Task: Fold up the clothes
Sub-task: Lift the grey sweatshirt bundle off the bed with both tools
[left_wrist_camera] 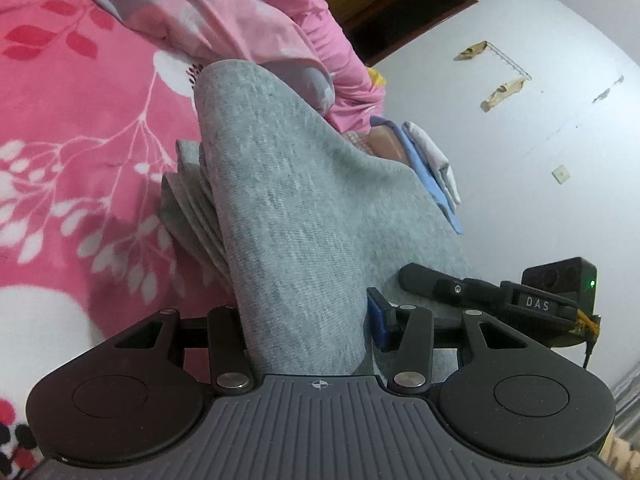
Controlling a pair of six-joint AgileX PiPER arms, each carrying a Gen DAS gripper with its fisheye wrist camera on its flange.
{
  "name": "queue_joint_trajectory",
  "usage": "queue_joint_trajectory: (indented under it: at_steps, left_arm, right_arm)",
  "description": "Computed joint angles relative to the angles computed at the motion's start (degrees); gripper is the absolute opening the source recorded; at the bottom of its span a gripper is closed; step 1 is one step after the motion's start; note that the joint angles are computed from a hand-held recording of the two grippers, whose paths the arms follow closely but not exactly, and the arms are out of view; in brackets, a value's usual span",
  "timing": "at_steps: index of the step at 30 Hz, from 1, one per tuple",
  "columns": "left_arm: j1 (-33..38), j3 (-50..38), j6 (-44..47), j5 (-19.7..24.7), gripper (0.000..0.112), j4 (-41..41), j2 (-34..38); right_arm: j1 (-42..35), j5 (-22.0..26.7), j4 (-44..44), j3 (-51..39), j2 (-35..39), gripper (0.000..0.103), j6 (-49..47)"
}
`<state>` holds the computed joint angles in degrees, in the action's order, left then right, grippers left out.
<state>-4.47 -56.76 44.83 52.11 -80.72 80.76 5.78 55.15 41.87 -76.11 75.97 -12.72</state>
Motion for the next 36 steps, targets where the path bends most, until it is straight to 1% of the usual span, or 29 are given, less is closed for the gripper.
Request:
queue_joint_trajectory:
  at_steps: [8,13,16,25,36]
  left_arm:
    - [2.3,1.5,1.3,3.0,0.046,-0.8,-0.9]
    - [4.7,3.0,2.7,5.0,0.046,-1.9,-1.9]
    - [5.3,3.7,3.2,5.1,0.046,-2.1,-2.6]
    - [8.2,5.4,4.6,7.1,0.046,-2.9,-3.8]
    - [9.6,6.6,5.3,8.1,0.046,-3.3,-4.8]
  right_arm:
    - [6.4,-1.9,-9.3,-0.9,-1.7,0.028,9.9]
    - [9.6,-2.7,-12.5,-1.9,-1.4,0.028,12.9]
    - [11.3,-3.2,-14.2,-2.4,-1.2,0.028,14.7]
    - [15.1,-4.1,-18.0,-4.0,0.0,0.028,18.3]
    - [17.0,-4.2,-20.2,-5.0,0.7,0.028,20.0]
